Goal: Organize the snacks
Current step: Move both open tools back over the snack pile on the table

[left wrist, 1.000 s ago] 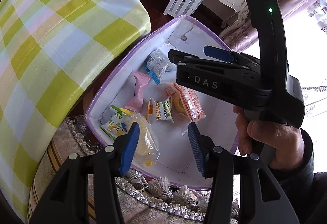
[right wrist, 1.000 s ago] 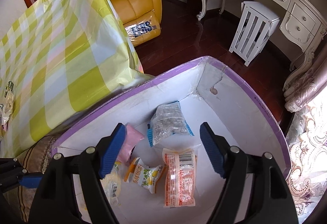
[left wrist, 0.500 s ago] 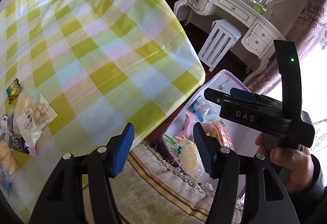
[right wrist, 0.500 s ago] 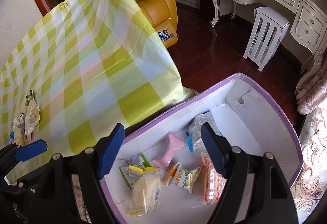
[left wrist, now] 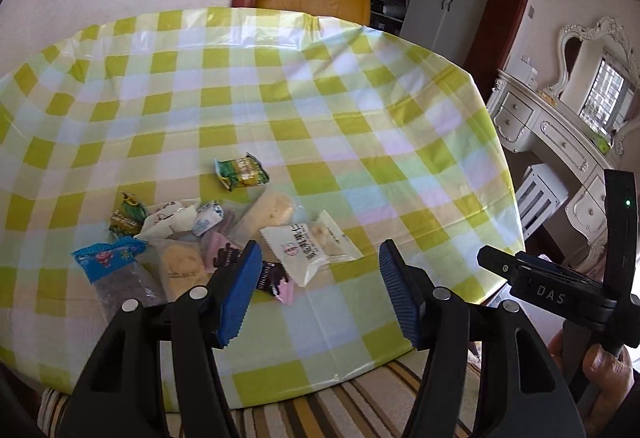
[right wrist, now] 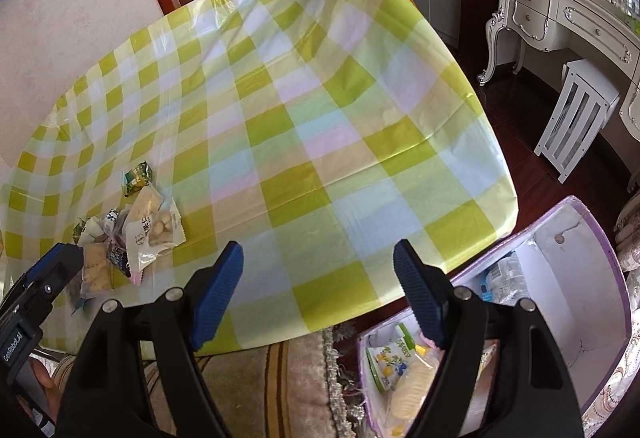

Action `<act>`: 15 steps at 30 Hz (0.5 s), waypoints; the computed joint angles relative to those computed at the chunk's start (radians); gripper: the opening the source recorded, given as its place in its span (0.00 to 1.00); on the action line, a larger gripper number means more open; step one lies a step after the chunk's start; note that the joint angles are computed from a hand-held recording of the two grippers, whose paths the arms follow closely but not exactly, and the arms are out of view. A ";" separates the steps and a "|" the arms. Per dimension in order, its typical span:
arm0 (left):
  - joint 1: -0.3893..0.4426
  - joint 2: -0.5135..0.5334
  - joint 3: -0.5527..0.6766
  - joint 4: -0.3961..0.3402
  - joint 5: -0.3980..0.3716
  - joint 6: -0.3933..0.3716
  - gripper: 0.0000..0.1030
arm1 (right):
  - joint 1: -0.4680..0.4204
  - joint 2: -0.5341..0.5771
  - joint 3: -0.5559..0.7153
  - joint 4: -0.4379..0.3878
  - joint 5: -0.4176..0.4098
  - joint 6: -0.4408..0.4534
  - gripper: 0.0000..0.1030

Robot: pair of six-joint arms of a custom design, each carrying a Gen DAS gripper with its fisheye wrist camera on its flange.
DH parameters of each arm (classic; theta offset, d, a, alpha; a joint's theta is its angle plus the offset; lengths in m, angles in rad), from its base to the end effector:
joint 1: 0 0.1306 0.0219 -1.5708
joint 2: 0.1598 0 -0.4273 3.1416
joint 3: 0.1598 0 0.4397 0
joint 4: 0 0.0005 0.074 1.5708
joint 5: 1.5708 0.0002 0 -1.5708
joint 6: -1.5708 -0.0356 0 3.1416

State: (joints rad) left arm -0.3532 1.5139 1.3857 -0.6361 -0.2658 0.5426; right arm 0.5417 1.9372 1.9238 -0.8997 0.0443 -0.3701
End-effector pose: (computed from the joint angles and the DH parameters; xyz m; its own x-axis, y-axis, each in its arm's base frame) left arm 0.5472 -0.1923 0.4243 -0.6365 -0.2963 -0.7120 -0.2018 0.9551 -0.2171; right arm 0.6377 0.3813 0.4074 -0.8101 -0.0657 -0.5826 -0.2133 0.9586 0.1884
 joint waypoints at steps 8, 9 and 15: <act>0.099 -0.093 -0.116 -0.010 -0.062 0.211 0.61 | 0.056 0.083 0.116 -0.029 -0.056 0.047 0.75; 0.106 -0.099 -0.123 -0.015 -0.075 0.230 0.68 | 0.063 0.092 0.130 -0.036 -0.057 0.060 0.75; 0.147 -0.120 -0.163 -0.027 -0.052 0.332 0.73 | 0.088 0.152 0.216 -0.086 -0.083 0.100 0.75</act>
